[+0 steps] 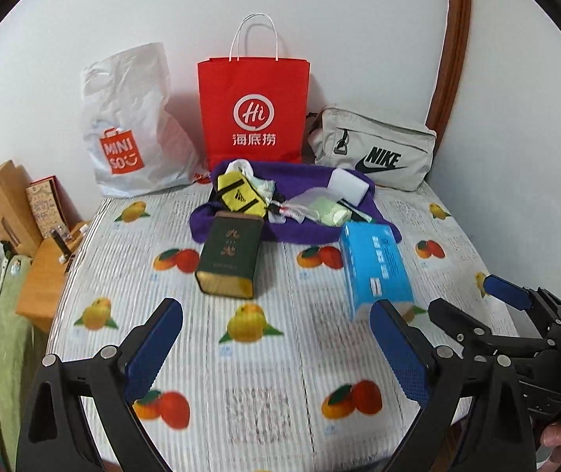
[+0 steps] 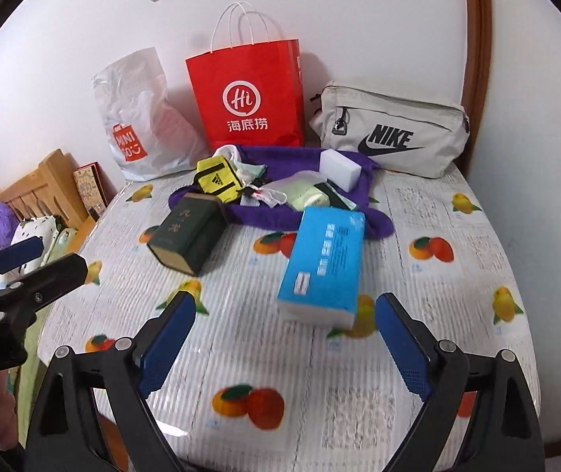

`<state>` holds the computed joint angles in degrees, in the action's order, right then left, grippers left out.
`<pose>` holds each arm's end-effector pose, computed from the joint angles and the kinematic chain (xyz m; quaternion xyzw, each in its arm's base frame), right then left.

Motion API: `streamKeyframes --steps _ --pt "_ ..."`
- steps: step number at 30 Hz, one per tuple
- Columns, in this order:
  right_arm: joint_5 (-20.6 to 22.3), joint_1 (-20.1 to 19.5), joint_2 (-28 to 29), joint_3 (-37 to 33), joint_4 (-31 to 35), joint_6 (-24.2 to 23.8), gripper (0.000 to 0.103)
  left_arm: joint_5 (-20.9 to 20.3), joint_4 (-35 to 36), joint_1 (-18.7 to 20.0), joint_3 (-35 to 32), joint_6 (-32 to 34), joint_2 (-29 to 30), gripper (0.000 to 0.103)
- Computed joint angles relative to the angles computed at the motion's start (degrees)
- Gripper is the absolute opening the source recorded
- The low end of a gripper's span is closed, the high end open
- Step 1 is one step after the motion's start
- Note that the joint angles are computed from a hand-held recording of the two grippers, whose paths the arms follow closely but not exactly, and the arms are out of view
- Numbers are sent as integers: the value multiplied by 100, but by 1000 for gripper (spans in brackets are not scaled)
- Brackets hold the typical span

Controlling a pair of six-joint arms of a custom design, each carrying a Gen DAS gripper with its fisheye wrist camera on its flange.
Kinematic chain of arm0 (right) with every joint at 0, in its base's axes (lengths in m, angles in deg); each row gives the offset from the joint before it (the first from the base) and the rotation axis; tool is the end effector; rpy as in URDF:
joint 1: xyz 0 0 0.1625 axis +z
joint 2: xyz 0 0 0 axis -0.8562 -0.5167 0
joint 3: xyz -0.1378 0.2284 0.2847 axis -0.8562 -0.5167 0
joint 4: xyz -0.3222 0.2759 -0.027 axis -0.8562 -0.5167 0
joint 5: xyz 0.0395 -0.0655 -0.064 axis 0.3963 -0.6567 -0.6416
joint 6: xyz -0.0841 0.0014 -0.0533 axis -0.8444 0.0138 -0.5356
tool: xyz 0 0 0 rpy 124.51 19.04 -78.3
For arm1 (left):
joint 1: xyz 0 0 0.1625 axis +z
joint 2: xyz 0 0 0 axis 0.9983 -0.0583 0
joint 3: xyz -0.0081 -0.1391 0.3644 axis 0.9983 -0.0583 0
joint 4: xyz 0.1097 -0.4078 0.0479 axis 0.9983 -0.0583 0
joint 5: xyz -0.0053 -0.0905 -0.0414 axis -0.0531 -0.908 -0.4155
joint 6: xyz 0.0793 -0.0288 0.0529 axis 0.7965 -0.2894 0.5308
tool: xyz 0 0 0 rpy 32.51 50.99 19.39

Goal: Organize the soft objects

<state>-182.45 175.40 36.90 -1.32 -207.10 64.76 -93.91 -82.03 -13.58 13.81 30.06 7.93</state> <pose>0.4170 -0.7036 -0.0309 0.0825 -0.8819 0.3349 0.3212 -0.0285 -0.7319 0.3898 0.2430 0.8865 -0.2779 0.2790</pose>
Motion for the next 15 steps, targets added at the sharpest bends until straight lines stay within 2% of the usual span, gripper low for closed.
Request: streamKeyframes --steps 7,15 --pt "-102 127 -325 880 -488 97 92 64 -290 -23 809 -1 -553 97" --pt "-243 273 -526 1427 -939 65 92 45 -556 -108 1335 107 -947 97"
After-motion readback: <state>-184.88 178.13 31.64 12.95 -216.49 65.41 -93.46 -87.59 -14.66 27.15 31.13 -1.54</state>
